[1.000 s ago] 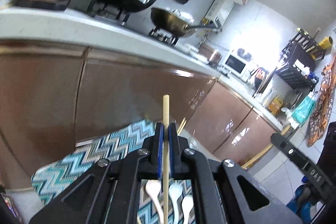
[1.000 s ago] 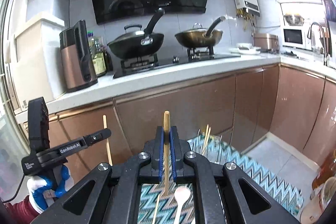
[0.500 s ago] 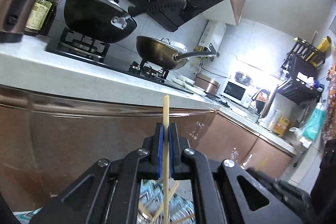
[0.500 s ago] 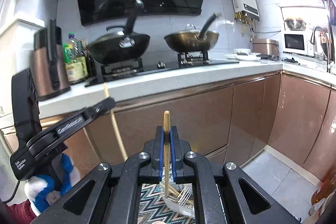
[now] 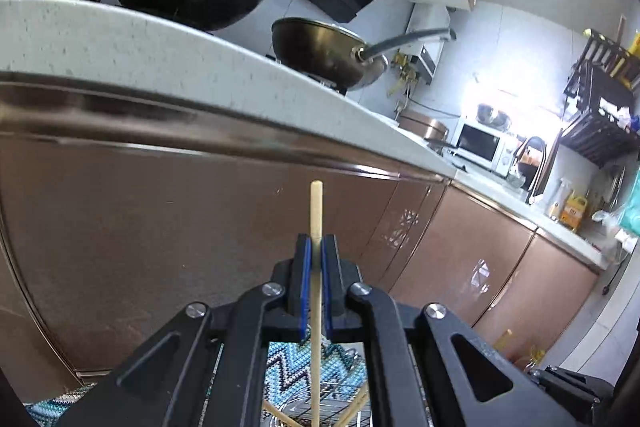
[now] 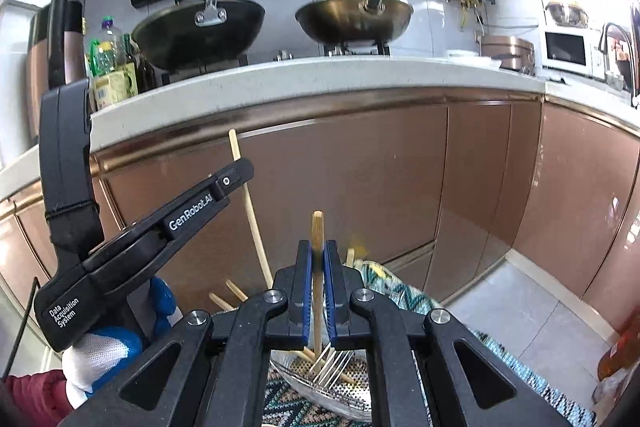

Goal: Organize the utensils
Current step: 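Open both grippers to drop the chopsticks into the wire holder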

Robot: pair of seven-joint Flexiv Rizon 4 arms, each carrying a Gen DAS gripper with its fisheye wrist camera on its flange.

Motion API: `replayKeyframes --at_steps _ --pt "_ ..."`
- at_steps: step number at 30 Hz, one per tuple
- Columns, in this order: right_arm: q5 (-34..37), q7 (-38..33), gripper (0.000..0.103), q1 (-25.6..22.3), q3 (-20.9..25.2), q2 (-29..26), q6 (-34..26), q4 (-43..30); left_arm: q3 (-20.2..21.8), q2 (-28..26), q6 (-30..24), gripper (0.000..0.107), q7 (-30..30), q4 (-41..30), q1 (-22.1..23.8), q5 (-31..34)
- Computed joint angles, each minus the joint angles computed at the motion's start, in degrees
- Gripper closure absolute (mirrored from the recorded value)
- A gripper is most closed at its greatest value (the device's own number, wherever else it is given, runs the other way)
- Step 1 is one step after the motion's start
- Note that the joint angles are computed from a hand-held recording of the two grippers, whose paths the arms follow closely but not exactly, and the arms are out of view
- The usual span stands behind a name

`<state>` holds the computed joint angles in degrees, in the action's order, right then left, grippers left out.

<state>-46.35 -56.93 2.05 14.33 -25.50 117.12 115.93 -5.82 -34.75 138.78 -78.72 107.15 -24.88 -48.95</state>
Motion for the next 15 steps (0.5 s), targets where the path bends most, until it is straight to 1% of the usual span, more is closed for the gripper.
replayKeyframes --at_steps 2,4,5,6,8,10,11,14,15 --pt "-0.75 0.68 0.097 -0.67 0.56 -0.53 -0.1 0.02 0.09 -0.57 0.66 0.1 0.08 0.1 -0.2 -0.17" --pt "0.37 0.41 0.086 -0.18 0.05 -0.09 0.38 0.71 0.13 -0.2 0.6 0.093 0.86 0.4 -0.45 -0.4" --pt "1.24 0.25 0.078 0.17 -0.32 0.45 0.49 1.14 0.04 0.28 0.51 0.083 0.89 0.83 -0.41 -0.19" --pt "2.42 -0.15 0.074 0.66 -0.79 1.19 0.77 1.82 -0.04 1.07 0.3 0.077 0.78 1.53 -0.31 0.06" --pt "2.19 0.74 0.074 -0.16 -0.35 2.24 0.85 2.26 0.08 2.86 0.67 0.076 0.85 3.18 -0.66 -0.07" --pt "3.16 0.56 0.074 0.19 -0.88 4.3 0.98 3.44 0.25 5.59 1.3 0.076 1.42 5.46 -1.28 -0.55" --pt "4.12 0.04 0.074 0.7 -1.35 5.64 1.15 4.32 0.27 6.98 1.55 0.076 1.9 6.57 -1.68 -1.16" --pt "4.01 0.87 0.074 0.03 -1.34 9.25 1.88 6.66 0.12 11.24 2.47 0.074 4.58 9.67 -3.27 -4.49" --pt "4.23 0.93 0.074 -0.01 -1.57 11.24 2.23 8.08 -0.07 12.54 2.65 0.073 5.25 10.63 -3.55 -5.42"
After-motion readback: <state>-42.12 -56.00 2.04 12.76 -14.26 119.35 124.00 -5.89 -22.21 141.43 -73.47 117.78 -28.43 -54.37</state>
